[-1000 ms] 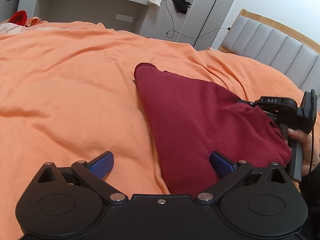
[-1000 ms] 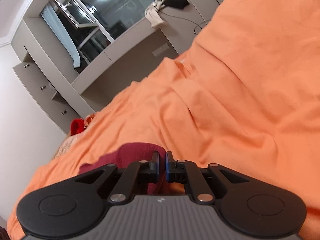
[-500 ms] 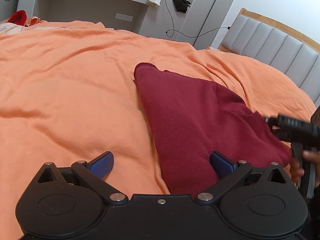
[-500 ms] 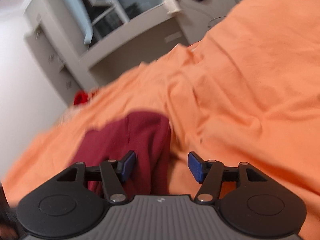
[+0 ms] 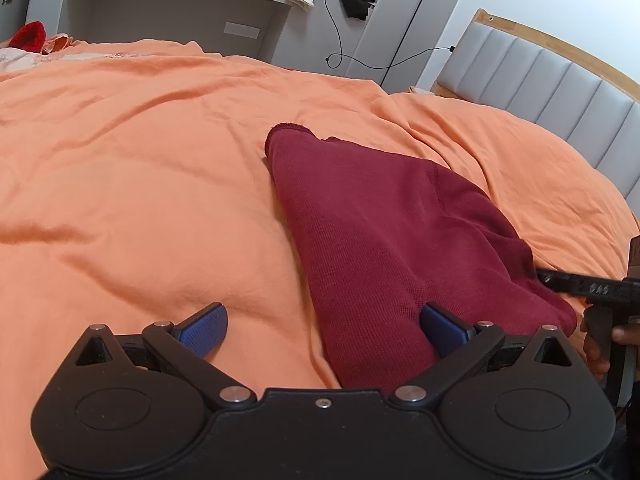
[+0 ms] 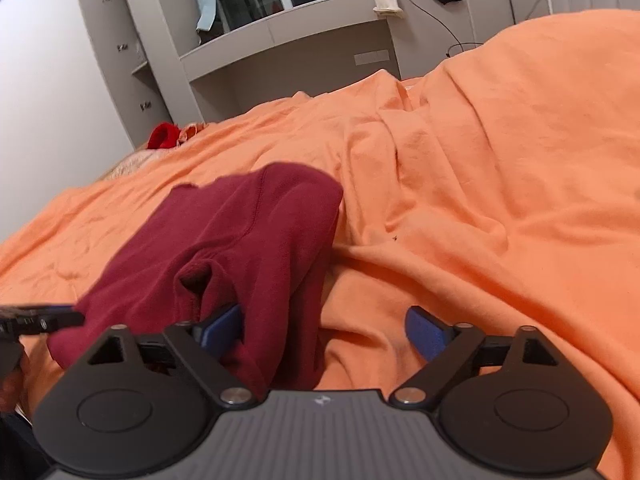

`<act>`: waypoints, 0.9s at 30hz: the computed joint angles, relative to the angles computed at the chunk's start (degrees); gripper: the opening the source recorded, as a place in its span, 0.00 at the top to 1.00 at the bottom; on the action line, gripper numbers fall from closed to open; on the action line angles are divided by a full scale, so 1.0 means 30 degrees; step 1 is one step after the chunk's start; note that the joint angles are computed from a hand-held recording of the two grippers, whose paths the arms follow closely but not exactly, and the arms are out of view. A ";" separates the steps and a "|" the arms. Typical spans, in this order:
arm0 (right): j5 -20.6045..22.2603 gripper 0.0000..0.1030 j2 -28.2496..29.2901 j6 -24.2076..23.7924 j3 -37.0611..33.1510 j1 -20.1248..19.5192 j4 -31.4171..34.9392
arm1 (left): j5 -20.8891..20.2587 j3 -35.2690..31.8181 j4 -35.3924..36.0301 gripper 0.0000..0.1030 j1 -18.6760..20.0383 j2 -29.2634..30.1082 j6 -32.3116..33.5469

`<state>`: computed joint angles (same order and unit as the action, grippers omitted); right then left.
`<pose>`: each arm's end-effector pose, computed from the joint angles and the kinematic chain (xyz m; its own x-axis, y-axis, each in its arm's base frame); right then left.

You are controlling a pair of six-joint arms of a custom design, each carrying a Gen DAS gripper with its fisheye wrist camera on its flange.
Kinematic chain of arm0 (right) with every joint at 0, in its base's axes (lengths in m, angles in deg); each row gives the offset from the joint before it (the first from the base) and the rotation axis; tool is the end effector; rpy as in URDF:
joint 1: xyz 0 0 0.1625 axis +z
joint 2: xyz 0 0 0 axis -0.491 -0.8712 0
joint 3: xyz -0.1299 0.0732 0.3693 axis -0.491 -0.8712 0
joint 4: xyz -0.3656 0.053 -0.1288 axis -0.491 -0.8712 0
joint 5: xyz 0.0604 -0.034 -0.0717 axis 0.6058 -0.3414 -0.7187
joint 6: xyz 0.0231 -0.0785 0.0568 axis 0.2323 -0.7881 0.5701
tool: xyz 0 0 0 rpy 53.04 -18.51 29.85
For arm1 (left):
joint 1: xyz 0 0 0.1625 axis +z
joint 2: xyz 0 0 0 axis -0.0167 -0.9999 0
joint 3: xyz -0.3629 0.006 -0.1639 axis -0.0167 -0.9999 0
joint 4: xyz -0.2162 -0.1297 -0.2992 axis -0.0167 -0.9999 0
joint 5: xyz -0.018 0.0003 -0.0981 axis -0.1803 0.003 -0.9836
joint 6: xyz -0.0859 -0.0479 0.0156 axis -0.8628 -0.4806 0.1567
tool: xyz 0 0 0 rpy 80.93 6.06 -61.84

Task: Fold small clothes

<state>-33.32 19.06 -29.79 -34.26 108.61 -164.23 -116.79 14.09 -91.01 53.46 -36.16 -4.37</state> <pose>-0.0103 -0.7805 0.4299 -0.8744 -0.2705 0.4028 -0.4736 0.6567 -0.5870 -0.3555 -0.7727 0.0332 -0.8902 0.2031 -0.4077 0.4271 0.6837 -0.5918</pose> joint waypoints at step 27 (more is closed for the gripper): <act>0.4444 0.00 0.1789 0.7275 -0.2925 -0.1283 0.3194 | 0.0415 0.0110 -0.0224 0.00 -0.0161 0.0032 -0.0388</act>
